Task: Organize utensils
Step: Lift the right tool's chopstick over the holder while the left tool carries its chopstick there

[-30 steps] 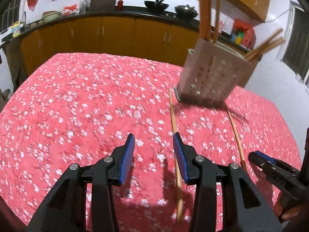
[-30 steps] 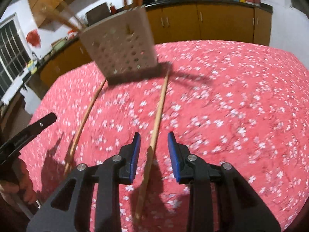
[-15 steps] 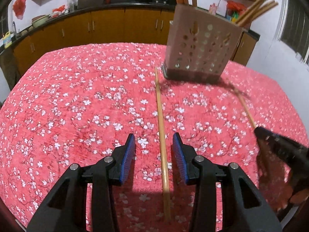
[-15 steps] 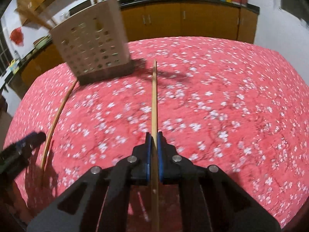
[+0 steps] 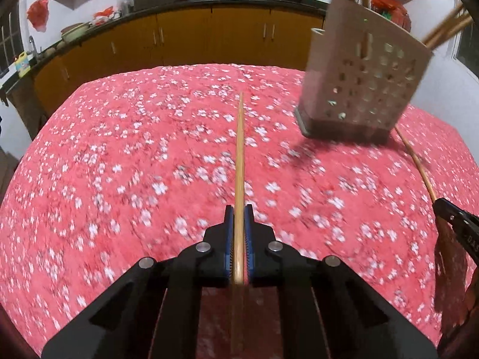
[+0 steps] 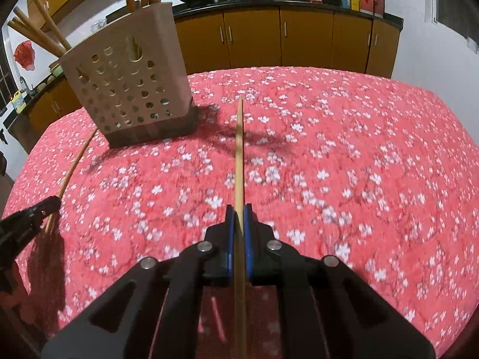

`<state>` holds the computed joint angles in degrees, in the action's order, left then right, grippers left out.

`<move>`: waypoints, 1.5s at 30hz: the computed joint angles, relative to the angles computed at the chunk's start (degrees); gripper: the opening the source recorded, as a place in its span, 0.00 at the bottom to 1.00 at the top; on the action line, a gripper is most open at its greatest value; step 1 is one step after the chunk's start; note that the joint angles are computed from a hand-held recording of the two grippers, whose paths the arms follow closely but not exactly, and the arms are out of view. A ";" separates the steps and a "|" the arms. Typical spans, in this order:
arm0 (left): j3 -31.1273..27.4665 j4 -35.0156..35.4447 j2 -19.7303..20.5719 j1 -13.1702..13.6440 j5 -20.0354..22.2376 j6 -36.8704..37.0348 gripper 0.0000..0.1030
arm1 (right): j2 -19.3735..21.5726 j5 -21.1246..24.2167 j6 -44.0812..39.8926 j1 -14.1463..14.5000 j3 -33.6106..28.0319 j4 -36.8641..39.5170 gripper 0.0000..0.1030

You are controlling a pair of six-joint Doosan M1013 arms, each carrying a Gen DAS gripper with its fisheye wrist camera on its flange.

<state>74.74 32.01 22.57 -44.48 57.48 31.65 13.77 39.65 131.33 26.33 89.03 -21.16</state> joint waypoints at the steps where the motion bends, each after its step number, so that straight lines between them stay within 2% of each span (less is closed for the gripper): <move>1: 0.09 0.09 -0.04 0.18 -0.14 -0.06 0.08 | 0.17 -0.05 -0.13 -0.09 -0.15 0.07 0.08; 13: 1.84 0.51 -0.88 0.46 -2.14 -1.14 0.09 | -0.03 -1.15 -0.40 -0.53 0.43 0.61 0.08; 45: 1.90 0.07 -1.12 0.40 -2.25 -1.60 0.10 | -0.03 -1.10 -0.60 -0.50 0.39 0.88 0.08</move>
